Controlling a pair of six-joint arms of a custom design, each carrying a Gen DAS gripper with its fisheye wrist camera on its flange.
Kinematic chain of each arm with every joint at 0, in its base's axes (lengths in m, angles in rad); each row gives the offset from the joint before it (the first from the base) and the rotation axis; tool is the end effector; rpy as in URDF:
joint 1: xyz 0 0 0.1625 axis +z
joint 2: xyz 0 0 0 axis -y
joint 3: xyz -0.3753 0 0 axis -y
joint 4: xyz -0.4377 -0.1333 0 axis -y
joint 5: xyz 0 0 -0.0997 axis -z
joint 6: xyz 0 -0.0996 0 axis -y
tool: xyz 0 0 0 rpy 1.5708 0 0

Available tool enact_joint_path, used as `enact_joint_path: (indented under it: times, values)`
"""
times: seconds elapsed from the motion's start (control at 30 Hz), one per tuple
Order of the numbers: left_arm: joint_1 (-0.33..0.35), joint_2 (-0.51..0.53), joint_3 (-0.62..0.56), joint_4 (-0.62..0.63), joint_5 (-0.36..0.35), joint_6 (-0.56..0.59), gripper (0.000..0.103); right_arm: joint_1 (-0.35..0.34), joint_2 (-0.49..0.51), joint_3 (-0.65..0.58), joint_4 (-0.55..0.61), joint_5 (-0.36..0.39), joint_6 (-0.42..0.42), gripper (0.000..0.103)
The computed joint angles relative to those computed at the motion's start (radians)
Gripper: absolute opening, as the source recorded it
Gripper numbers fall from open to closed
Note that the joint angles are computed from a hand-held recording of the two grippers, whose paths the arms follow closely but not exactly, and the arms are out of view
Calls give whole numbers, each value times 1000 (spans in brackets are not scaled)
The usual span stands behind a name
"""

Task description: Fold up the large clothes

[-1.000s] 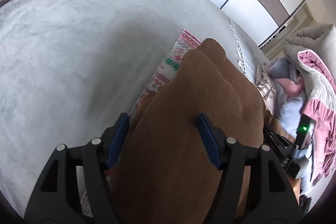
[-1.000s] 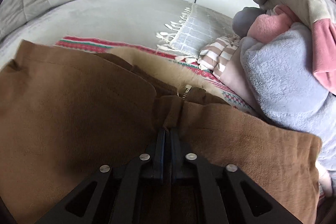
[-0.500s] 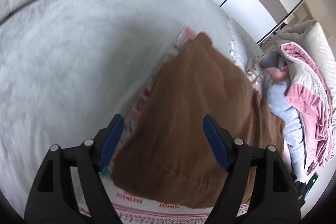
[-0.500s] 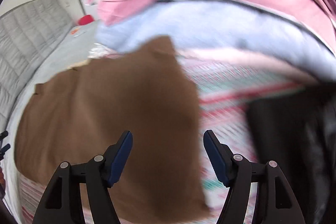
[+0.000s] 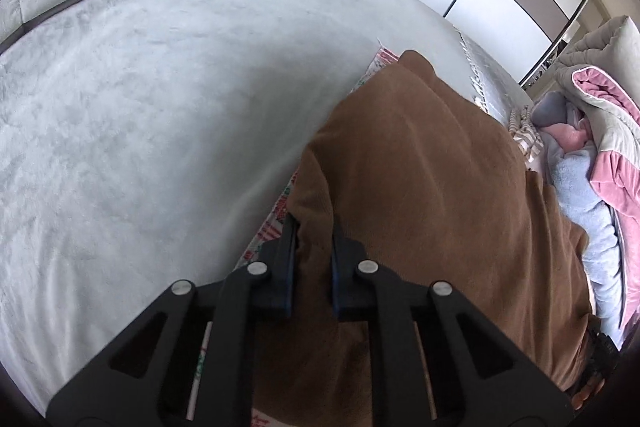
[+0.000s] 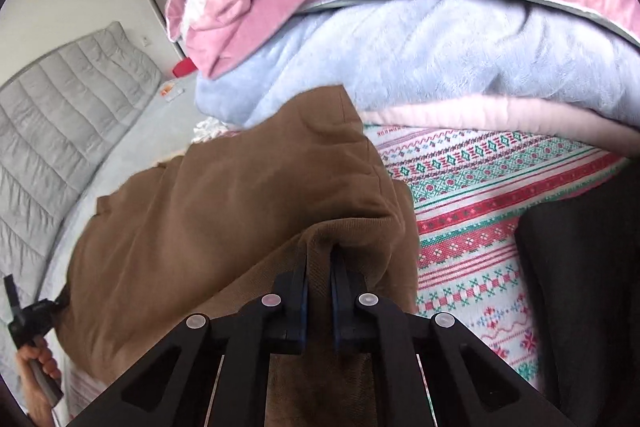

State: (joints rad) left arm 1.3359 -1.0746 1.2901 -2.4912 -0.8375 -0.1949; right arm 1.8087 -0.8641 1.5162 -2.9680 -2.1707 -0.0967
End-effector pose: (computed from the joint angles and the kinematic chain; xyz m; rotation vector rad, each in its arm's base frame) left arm 0.0245 -0.7566 0.4072 -0.2877 2.3795 -1.0472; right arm 0.2447 -0.6821 0.1895 0.1147 -2.4376 0.9973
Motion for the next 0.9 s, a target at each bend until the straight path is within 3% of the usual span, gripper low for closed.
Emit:
enact_joint_path:
  times: [0.13,0.3,0.37,0.43,0.47,0.53,0.63,0.7,0.8,0.87,0.9]
  values:
    - [13,-9,-3,43,-30,-58,15,-38,16,-2,42,14,27,7]
    - [-7,-40,38,-22,-15,-45,14,34,-1,12,-150,43,-102,7]
    - [-6,-27,36,-21,13,-35,14,33,8,-5,-126,20,-78,7]
    - [10,-13,24,18,9,-75,14,-2,40,-28,-29,-29,-22,7]
    - [13,-4,16,26,8,-84,15,-31,58,-34,14,-25,11,7]
    - [8,2,22,10,35,-64,15,-56,75,-19,-26,5,-3,6]
    - [0,-1,36,-7,60,-47,15,-13,123,-74,-22,-112,-41,9]
    - [8,-10,38,3,28,-65,16,-8,134,-74,-44,-131,-51,10]
    - [15,-31,47,12,-29,-51,22,-17,71,-15,-18,-69,9,18]
    - [25,-54,49,44,-77,-73,29,-21,-34,74,6,1,97,29]
    - [32,-73,55,53,-114,-99,30,-27,-65,96,7,31,129,49]
